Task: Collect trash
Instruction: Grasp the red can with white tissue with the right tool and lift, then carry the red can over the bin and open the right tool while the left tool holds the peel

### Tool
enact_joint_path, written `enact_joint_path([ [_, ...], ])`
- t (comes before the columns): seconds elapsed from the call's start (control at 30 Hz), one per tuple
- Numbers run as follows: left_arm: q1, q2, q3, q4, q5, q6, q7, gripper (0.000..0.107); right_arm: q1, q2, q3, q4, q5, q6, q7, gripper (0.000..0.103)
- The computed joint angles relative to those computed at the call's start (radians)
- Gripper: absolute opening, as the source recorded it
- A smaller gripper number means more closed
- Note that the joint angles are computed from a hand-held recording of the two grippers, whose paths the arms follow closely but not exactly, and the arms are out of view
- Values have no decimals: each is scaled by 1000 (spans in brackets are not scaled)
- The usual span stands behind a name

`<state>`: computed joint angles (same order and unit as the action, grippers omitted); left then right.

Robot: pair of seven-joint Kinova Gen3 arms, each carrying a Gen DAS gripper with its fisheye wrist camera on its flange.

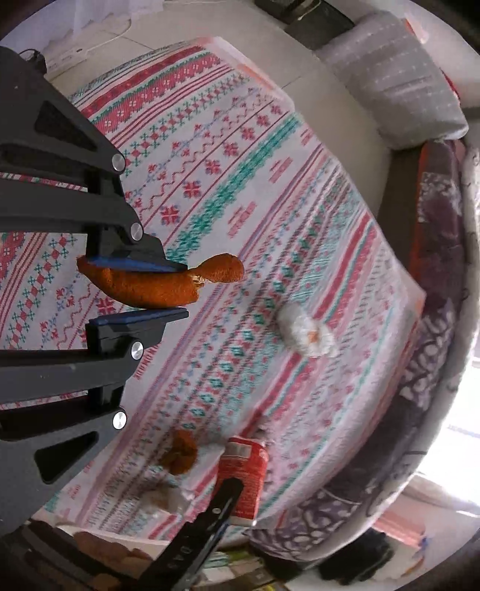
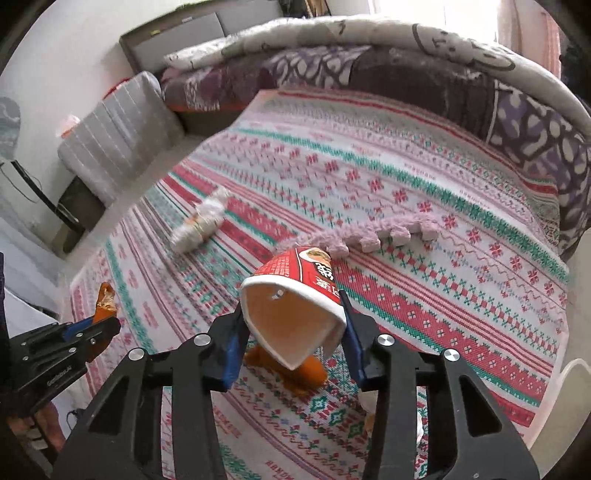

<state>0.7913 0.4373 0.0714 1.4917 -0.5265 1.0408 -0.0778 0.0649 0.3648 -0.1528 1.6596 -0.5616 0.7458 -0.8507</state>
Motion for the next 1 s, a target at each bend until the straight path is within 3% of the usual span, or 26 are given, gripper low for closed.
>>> enact_joint_path([
  [0.47,38,0,-8,-38,-68,52,90,19,36,-74,6,58,-120,4,107,41],
  [0.73,51,3,-14,-54,-90,74,131,19,41,-95,34,76,-152,20,104,41],
  [1.0,75,5,-20,-83,-134,112,209,19,74,-141,61,128,-220,-25,105,41],
])
